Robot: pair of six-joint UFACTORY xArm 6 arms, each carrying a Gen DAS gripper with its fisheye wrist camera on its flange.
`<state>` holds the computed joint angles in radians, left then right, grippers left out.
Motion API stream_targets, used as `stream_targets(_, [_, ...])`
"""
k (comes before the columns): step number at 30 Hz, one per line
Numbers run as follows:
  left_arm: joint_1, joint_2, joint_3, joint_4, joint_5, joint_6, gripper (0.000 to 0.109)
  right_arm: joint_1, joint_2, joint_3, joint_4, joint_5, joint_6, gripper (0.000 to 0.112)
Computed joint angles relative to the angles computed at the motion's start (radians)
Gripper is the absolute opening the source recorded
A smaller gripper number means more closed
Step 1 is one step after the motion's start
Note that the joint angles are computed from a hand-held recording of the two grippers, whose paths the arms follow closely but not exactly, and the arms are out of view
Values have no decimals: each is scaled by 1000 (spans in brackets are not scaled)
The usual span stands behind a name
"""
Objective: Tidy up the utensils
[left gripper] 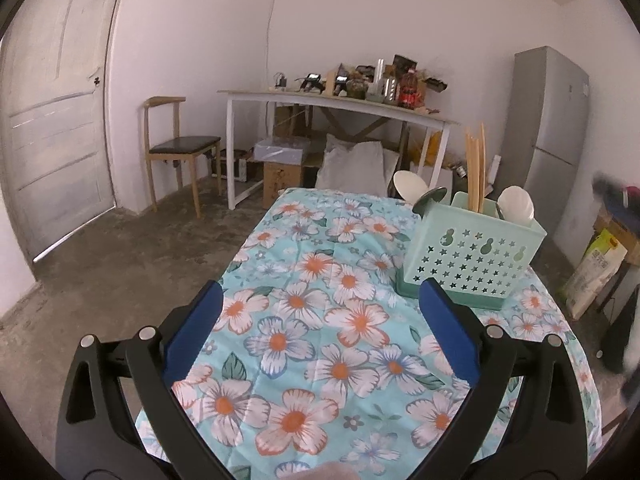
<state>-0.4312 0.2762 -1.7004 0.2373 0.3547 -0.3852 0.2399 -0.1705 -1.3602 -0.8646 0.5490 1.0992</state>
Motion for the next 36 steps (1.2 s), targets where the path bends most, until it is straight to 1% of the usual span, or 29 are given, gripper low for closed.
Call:
stream_targets(1, [-6,5,-20,46,34,-41,95,42,-4,5,-36,94,43,95])
stream_targets(3, [-12,9,-38,107,76,-88,95,90,2,0,-55,217,75,96])
stream_targets(5, [-23,16,-64,130,119,-96,95,138,28,-31,-40,341,58,96])
stream_targets(6, [-27,18,-71,144,134,-102,95,155,39,-43,-32,386,47,96])
stream_targets(9, [-45,34,-116,171,212,-97,95,195,65,-76,-36,482,51,96])
stream_targets(12, [-63,47,-150,197,272,-90,95,214,69,-87,-47,536,81,96])
stream_targets(14, [-70,46,-155,218,291,-100,95,210,61,-82,-46,549,100,96])
stream_targets(19, [-75,25,-136,254,298,-143,95,208,50,-72,-61,562,132,96])
stream_targets(28, [-73,19,-138,229,309,-137,95,220,41,-67,-73,561,144,96])
stream_targets(36, [-73,20,-142,208,305,-129,95,219,48,-80,-71,537,139,96])
